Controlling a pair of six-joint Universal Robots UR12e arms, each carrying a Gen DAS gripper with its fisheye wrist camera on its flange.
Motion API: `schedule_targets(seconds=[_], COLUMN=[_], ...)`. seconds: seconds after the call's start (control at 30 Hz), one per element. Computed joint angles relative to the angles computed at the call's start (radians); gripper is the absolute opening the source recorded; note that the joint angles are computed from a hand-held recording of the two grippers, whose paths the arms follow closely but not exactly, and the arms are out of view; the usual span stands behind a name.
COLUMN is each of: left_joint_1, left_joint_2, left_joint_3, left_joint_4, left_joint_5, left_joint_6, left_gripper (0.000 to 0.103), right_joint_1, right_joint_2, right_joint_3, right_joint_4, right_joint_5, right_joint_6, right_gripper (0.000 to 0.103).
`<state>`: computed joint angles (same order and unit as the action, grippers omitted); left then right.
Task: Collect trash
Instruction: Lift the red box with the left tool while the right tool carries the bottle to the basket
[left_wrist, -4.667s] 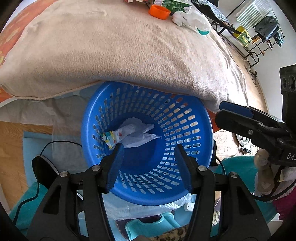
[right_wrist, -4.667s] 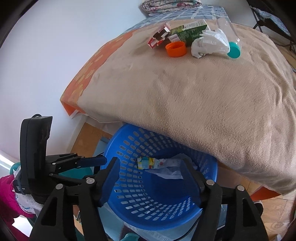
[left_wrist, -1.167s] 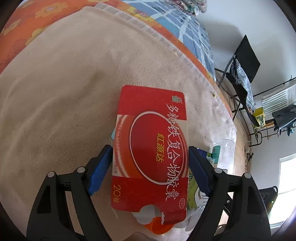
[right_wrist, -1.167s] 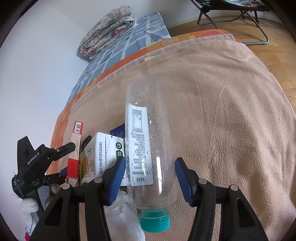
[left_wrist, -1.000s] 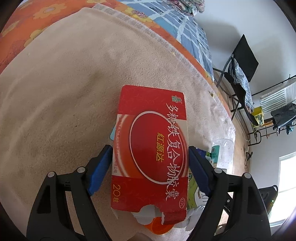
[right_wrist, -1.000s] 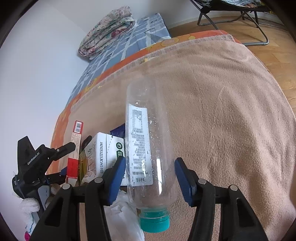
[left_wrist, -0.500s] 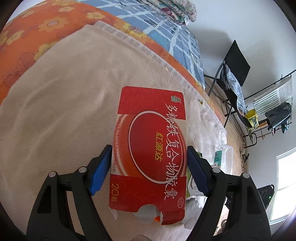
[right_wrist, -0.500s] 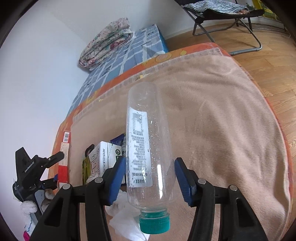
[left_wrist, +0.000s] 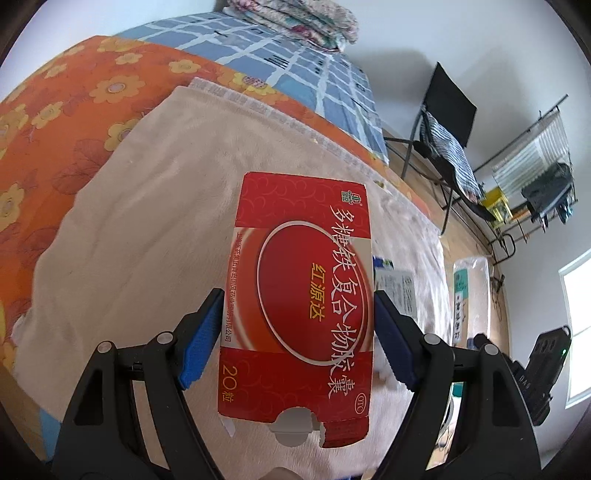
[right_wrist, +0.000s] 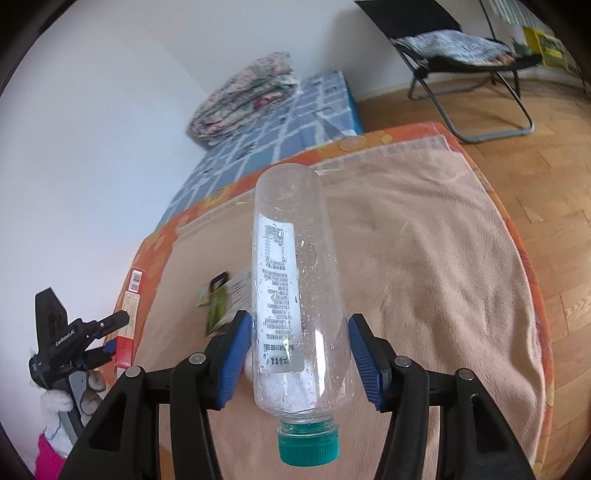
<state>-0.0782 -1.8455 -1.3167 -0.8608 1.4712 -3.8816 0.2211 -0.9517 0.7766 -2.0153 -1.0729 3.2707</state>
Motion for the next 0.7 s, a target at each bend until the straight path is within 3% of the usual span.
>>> schedule_targets(seconds=[0.47, 0.7], left_joint_1=[-0.058, -0.100], left_joint_2=[0.121, 0.175], left_joint_3=[-0.119, -0.189], left_joint_4=[0.026, 0.046], left_joint_5=[0.037, 0.047], left_joint_6=[0.078, 0.091], left_gripper=[0.080, 0.080], right_joint_1=[-0.001, -0.004], right_joint_2=[-0.203, -0.289], right_joint_3=[0.277, 0.409], right_joint_4=[-0.137, -0.143], right_joint_5=[0.109, 0.161], right_joint_6=[-0.088, -0.156], right_gripper=[0.056, 0.056])
